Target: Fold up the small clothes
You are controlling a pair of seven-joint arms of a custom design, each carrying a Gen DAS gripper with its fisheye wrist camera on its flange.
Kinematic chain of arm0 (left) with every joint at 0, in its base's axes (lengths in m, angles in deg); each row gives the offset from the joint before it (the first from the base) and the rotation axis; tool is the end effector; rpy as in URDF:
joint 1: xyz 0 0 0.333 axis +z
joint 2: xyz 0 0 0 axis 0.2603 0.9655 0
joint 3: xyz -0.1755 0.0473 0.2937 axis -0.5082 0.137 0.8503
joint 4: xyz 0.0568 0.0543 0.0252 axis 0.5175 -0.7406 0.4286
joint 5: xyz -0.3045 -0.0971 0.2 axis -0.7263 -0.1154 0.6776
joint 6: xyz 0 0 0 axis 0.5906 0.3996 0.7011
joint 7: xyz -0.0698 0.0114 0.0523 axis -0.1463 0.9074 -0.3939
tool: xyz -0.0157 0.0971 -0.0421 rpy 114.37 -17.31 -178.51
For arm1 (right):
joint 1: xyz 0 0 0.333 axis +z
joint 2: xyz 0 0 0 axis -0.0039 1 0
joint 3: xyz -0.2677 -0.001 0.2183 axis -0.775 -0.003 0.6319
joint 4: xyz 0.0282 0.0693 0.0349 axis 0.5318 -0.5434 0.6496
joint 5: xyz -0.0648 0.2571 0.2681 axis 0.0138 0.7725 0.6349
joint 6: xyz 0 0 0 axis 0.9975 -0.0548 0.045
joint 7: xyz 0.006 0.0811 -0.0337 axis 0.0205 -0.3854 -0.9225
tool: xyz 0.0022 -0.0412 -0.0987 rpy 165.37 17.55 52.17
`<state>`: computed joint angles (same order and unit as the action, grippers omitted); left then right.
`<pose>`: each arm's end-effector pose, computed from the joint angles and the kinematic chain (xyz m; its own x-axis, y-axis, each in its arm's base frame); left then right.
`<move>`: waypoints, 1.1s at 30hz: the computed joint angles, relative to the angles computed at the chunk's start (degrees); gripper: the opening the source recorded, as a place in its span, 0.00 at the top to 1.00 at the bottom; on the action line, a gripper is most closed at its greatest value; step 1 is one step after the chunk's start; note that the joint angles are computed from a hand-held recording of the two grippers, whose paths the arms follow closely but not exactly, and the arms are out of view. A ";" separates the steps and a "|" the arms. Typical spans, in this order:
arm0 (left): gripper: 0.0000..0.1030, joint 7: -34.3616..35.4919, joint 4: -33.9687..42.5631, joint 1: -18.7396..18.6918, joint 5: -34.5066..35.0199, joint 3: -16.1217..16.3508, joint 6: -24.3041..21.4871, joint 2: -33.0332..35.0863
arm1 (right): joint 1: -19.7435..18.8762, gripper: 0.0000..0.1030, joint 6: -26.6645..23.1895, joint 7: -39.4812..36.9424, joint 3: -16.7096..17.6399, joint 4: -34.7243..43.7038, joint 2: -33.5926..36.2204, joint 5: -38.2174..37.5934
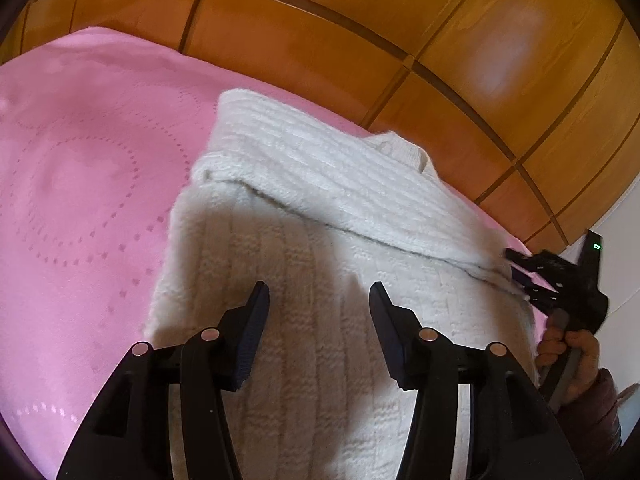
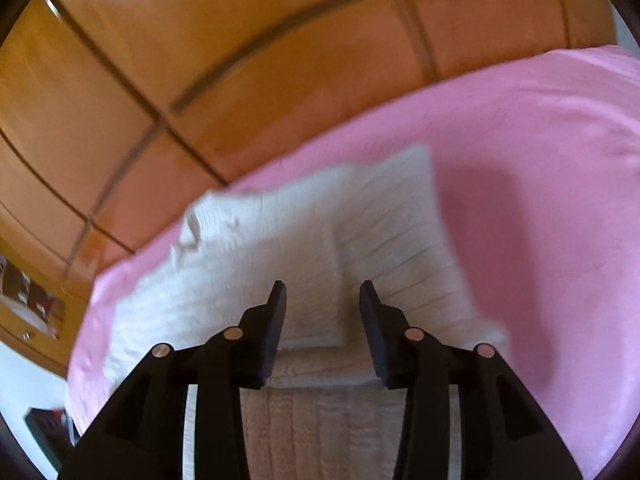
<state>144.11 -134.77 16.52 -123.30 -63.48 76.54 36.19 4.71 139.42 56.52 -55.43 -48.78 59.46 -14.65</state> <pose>0.5989 -0.0565 0.5254 -0.1798 -0.8736 0.4522 -0.7929 -0.1434 -0.5922 0.6132 0.0286 0.4907 -0.2517 -0.8227 -0.5098 -0.6815 0.5247 -0.5102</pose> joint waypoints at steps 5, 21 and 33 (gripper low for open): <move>0.50 -1.23 0.89 -0.14 3.12 -0.17 0.86 0.84 | 5.90 0.92 3.11 14.20 -5.60 -0.23 0.31 -19.61; 0.50 -13.59 23.63 8.69 0.14 0.31 -13.76 15.49 | 7.95 0.80 2.51 39.73 -11.69 -3.45 -1.85 -50.82; 0.90 -20.60 38.80 11.35 9.54 -7.17 -15.47 27.15 | 7.13 0.47 1.77 40.33 -7.69 1.88 0.72 -57.41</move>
